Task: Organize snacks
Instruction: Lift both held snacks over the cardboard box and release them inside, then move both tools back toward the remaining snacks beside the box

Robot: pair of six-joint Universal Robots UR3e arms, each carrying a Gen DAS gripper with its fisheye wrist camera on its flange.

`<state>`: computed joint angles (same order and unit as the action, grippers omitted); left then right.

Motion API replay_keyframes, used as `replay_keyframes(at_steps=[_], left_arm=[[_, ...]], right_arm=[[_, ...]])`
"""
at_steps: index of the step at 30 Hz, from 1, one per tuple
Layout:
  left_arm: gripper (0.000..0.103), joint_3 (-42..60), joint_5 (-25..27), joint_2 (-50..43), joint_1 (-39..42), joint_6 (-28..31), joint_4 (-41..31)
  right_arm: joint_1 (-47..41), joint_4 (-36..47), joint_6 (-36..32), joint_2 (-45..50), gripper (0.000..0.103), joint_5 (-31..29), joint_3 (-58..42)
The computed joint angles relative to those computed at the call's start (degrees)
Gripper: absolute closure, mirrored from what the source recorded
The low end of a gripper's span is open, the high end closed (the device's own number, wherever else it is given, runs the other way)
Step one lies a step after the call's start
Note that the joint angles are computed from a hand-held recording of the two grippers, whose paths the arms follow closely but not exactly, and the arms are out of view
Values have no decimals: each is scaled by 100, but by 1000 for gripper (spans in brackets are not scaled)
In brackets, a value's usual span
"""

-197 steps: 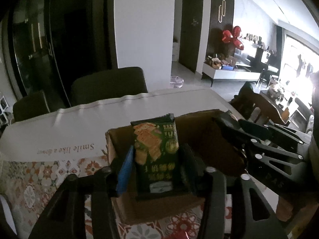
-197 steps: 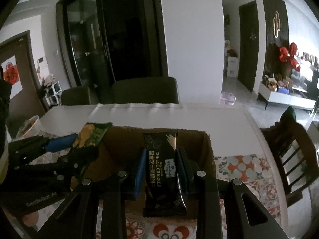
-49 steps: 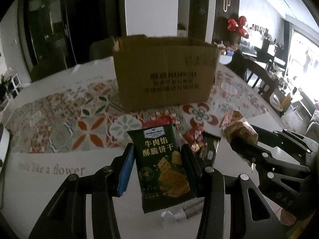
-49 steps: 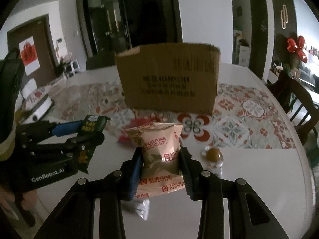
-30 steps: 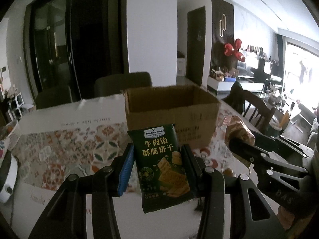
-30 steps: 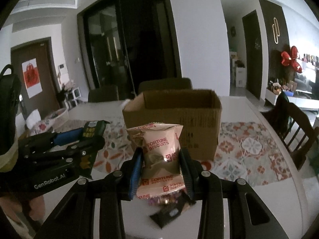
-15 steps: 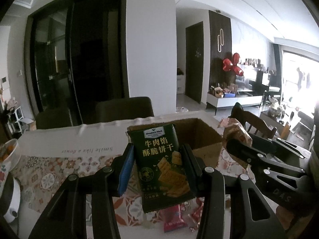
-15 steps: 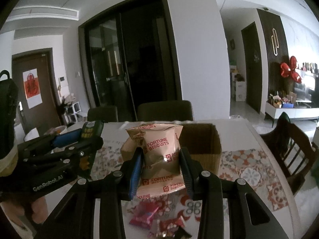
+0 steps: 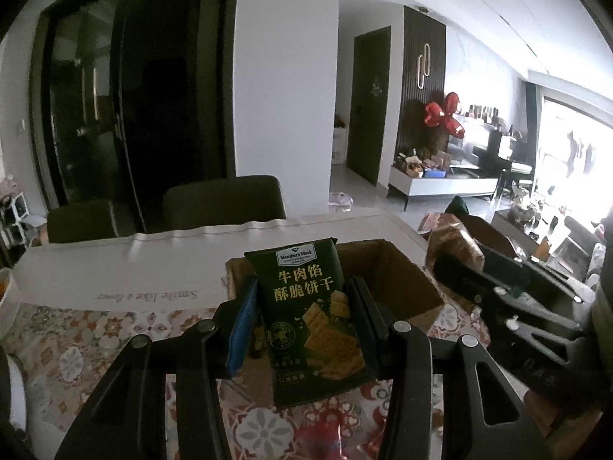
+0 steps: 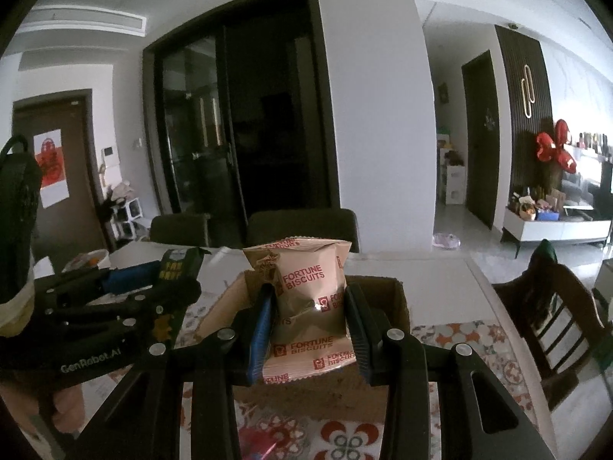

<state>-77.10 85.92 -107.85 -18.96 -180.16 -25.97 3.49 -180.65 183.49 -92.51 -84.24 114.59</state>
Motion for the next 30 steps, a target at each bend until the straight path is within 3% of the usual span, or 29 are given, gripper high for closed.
replay_keyframes(at_steps=[15, 21, 23, 24, 25, 30], left_arm=[[56, 3358, -5, -2426, 50, 121, -1604], [41, 3323, 73, -2497, 25, 153, -1608], [37, 3139, 166, -2406, 3, 181, -1471], [36, 2932, 216, -2301, -14, 187, -1329], [35, 2778, 235, -2211, -16, 205, -1235], [35, 1830, 377, -1672, -80, 357, -613]], right_arm=[[-404, 764, 9, 1470, 65, 261, -1315], [-506, 1007, -123, 1752, 64, 302, -1564], [-539, 1044, -113, 1739, 58, 317, -1535], [-514, 1051, -62, 1741, 44, 268, -1544], [-492, 997, -16, 1752, 38, 219, -1532], [-503, 707, 22, 1417, 38, 44, -1091]])
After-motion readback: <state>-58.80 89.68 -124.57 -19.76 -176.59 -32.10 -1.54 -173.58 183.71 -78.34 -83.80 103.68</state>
